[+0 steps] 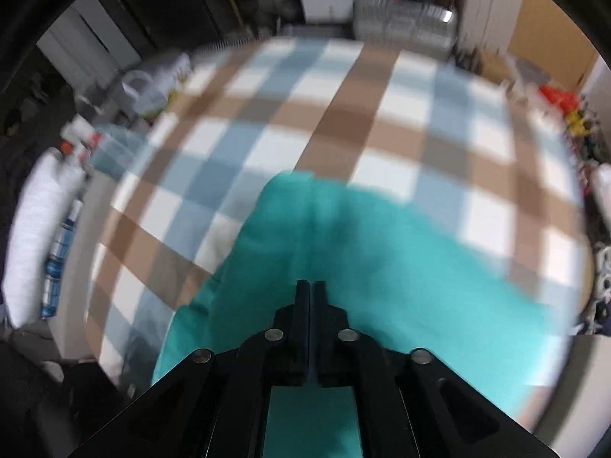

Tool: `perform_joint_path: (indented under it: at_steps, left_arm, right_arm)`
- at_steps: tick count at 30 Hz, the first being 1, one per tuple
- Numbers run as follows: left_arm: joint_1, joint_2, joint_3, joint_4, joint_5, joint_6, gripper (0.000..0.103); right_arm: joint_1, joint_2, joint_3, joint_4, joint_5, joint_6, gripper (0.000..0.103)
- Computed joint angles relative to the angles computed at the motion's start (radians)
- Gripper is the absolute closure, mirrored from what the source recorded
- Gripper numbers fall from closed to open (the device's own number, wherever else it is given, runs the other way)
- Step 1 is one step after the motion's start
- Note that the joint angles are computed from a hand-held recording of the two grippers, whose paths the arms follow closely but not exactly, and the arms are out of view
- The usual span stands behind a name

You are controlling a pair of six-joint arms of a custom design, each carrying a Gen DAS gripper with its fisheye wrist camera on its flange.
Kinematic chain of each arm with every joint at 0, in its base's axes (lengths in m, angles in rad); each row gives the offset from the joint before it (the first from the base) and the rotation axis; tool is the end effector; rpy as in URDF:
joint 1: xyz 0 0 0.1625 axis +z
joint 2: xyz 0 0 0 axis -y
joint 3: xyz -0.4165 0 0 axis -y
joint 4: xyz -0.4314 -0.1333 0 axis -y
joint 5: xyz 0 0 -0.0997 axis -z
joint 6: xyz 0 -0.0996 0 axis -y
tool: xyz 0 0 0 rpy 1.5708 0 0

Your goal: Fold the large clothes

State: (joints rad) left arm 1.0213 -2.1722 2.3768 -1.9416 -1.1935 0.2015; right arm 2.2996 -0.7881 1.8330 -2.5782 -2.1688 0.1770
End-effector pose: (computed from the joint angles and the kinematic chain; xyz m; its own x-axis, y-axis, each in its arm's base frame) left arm -0.0119 -0.3450 0.3434 -0.7049 0.5931 -0.3891 0.6697 0.7372 -0.0894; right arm 0.4617 -0.4012 -0.0013 -0.7102 -0.4260 0.5604 -0.5490 0.8335 -0.0622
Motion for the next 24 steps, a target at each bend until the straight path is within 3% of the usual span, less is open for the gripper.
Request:
perform_joint_path:
  at_steps: [1, 2, 4, 5, 7, 9, 15, 18, 20, 21, 22, 24]
  left_arm:
    - [-0.002, -0.001, 0.001, 0.000, 0.001, -0.003, 0.021]
    - [-0.004, -0.003, 0.003, 0.000, 0.002, -0.004, 0.021]
    - [-0.013, -0.012, 0.011, 0.002, 0.007, -0.011, 0.020]
    - [-0.012, -0.013, 0.010, 0.001, 0.008, -0.009, 0.020]
    - [-0.006, -0.011, 0.010, -0.011, 0.002, 0.004, 0.020]
    - [0.001, -0.008, 0.007, -0.018, -0.005, 0.000, 0.020]
    - [0.022, 0.011, -0.013, -0.013, -0.037, -0.006, 0.019]
    - [0.009, 0.001, -0.008, -0.002, -0.027, -0.020, 0.019]
    - [0.006, -0.006, -0.006, 0.000, -0.026, -0.022, 0.019]
    - [0.017, 0.010, -0.012, -0.013, -0.030, -0.013, 0.019]
    - [0.017, 0.008, -0.013, -0.011, -0.033, -0.014, 0.019]
    - [0.022, 0.005, -0.014, -0.012, -0.038, -0.015, 0.019]
  right_arm:
    - [0.007, -0.048, 0.035, -0.028, -0.036, -0.006, 0.053]
    - [0.011, -0.076, 0.053, -0.035, -0.066, -0.005, 0.043]
    - [-0.002, -0.122, 0.072, 0.054, -0.134, 0.051, 0.040]
    - [-0.014, -0.124, 0.067, 0.102, -0.138, 0.075, 0.042]
    - [-0.064, -0.102, 0.078, 0.166, -0.113, 0.093, 0.061]
    - [-0.082, -0.066, 0.099, 0.087, -0.128, 0.076, 0.061]
    - [-0.128, -0.063, 0.146, -0.109, -0.060, 0.048, 0.061]
    - [-0.089, -0.093, 0.190, -0.146, -0.086, 0.048, 0.061]
    - [-0.066, -0.161, 0.237, -0.142, -0.017, 0.054, 0.073]
    - [-0.063, -0.211, 0.271, -0.144, 0.071, 0.053, 0.087]
    - [-0.042, -0.260, 0.303, -0.127, 0.132, 0.064, 0.088]
    - [0.026, -0.316, 0.339, -0.069, 0.132, 0.078, 0.084]
